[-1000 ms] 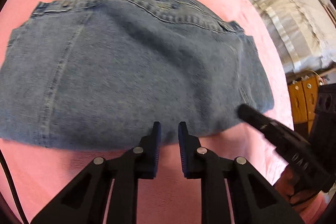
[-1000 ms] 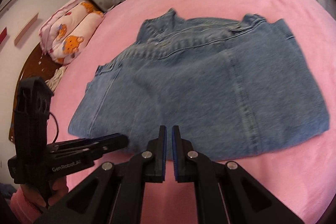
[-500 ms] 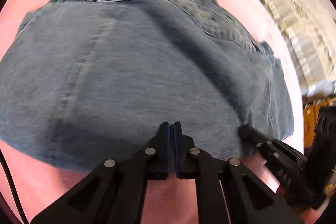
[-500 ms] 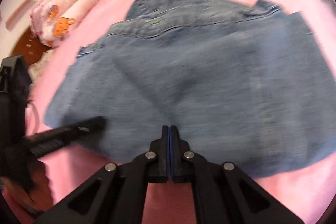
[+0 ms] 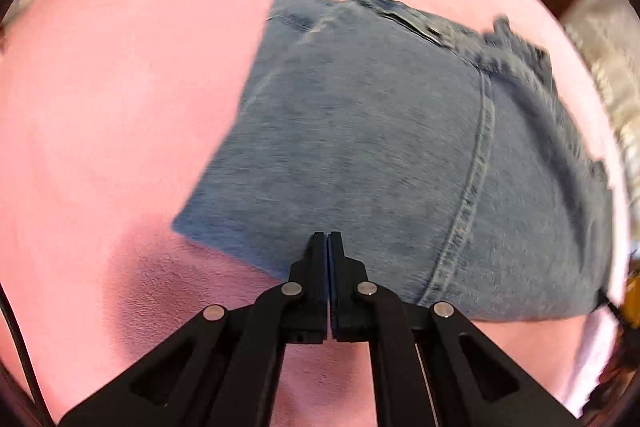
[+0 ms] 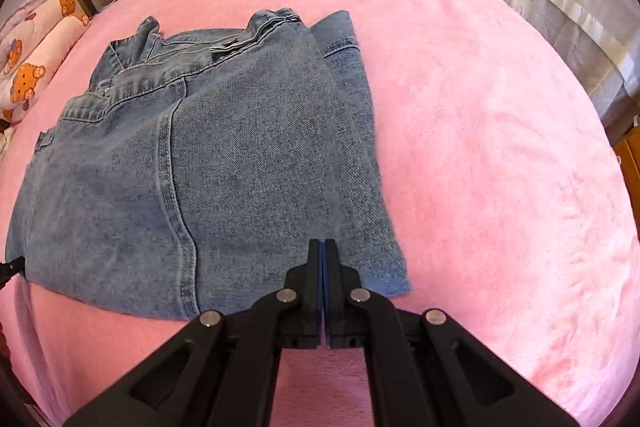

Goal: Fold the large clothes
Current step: 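Smooth the folded jacket flat with both closed grippers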

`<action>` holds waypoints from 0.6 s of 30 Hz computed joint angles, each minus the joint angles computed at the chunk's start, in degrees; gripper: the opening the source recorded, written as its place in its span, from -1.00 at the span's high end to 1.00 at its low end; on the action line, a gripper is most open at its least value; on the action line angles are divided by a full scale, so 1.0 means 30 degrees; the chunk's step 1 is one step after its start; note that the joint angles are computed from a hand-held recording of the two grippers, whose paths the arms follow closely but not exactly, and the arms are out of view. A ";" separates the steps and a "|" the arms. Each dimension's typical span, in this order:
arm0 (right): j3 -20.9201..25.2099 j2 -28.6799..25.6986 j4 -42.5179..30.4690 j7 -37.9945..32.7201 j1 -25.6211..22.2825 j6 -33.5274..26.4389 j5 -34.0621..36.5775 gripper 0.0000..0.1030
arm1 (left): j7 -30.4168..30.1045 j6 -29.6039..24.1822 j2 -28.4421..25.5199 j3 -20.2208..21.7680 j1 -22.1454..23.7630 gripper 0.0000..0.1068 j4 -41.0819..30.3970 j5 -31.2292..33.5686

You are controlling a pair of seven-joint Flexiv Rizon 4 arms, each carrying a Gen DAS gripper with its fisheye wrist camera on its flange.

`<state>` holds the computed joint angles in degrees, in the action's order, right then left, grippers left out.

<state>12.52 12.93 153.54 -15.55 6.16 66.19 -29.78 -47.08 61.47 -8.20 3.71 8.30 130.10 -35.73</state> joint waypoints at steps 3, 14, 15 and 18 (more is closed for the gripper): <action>0.0209 -0.0293 -0.0375 0.0287 0.0111 -0.1025 -0.0543 1.00 | 0.0040 0.0570 -0.0202 0.0169 0.0041 0.98 -0.0074 0.0996; 0.0208 0.0118 -0.1345 0.0635 0.1081 -0.2480 0.0773 1.00 | -0.2321 0.0475 0.0443 0.0639 0.0085 0.98 -0.0020 0.4070; 0.0230 0.0228 -0.1334 0.0765 0.1099 -0.1968 0.0809 1.00 | -0.2289 0.0506 0.0676 0.0511 -0.0050 0.98 0.0005 0.4107; 0.0397 0.0292 -0.1373 0.1350 0.1066 -0.0343 0.0523 1.00 | 0.0006 -0.0860 0.1773 -0.0112 -0.0359 0.98 0.0144 0.1159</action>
